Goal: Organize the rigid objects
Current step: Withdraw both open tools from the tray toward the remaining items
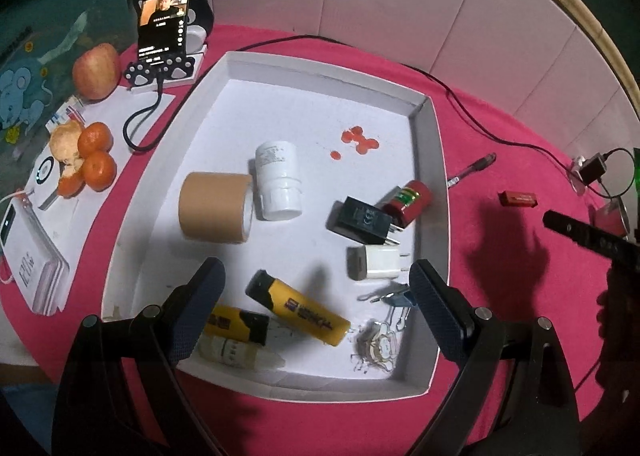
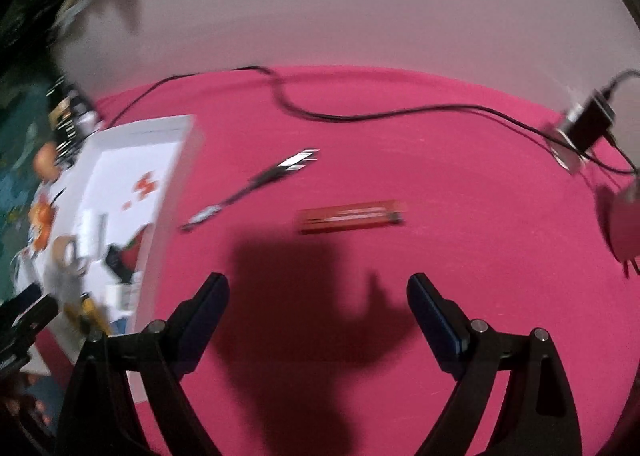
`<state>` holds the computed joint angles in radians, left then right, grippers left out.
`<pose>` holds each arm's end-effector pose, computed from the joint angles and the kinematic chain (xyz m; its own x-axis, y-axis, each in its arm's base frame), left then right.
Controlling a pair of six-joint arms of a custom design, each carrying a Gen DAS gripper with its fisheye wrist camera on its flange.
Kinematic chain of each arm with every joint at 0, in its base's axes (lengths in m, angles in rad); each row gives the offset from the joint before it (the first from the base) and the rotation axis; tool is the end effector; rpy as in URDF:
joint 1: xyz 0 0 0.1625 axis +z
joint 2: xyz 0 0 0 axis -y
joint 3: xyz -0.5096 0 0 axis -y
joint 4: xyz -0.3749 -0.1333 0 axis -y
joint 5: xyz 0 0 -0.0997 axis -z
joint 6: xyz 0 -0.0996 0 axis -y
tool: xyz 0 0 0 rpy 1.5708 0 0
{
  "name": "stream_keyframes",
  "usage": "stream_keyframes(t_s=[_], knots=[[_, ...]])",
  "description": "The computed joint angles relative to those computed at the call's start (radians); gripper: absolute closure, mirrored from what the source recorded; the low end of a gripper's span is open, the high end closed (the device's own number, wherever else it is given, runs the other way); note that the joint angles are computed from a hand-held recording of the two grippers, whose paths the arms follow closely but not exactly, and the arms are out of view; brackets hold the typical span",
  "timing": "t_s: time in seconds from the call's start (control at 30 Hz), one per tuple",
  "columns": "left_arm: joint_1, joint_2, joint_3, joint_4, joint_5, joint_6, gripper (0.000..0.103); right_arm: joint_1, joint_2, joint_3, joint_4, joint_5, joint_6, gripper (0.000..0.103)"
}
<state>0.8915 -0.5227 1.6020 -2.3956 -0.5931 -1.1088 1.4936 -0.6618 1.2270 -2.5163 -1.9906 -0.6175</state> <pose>-0.2724 -0.6810 0.0074 -0.6796 -0.4451 -0.5831 -0.0009 0.7953 -0.6062 0.0273 -0.8496 0.2274 -0.7743 -0.3556 0.5235 -0.4620 0.8829 -0.0835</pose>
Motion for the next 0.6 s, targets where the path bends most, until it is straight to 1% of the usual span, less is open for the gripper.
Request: stream_keyframes(t_s=[0.13, 0.23, 0.33, 0.43, 0.5, 0.6], knots=[[-0.002, -0.003, 0.006, 0.030, -0.005, -0.045, 0.009, -0.015, 0.034, -0.078, 0.036, -0.009, 0.005, 0.012], [-0.004, -0.010, 0.016, 0.061, -0.008, -0.098, 0.009, -0.016, 0.069, -0.147, 0.082, 0.000, -0.024, 0.012], [-0.006, -0.017, 0.025, 0.089, -0.011, -0.152, 0.009, -0.010, 0.099, -0.203, 0.127, 0.015, -0.072, 0.012], [-0.009, -0.025, 0.037, 0.113, -0.018, -0.201, 0.009, -0.002, 0.128, -0.249, 0.163, 0.029, -0.175, 0.012], [-0.014, -0.029, 0.045, 0.133, -0.023, -0.235, 0.009, 0.003, 0.146, -0.275, 0.193, 0.032, -0.287, 0.012], [-0.020, -0.033, 0.054, 0.156, -0.032, -0.270, 0.009, 0.009, 0.167, -0.306, 0.250, 0.020, -0.424, 0.012]])
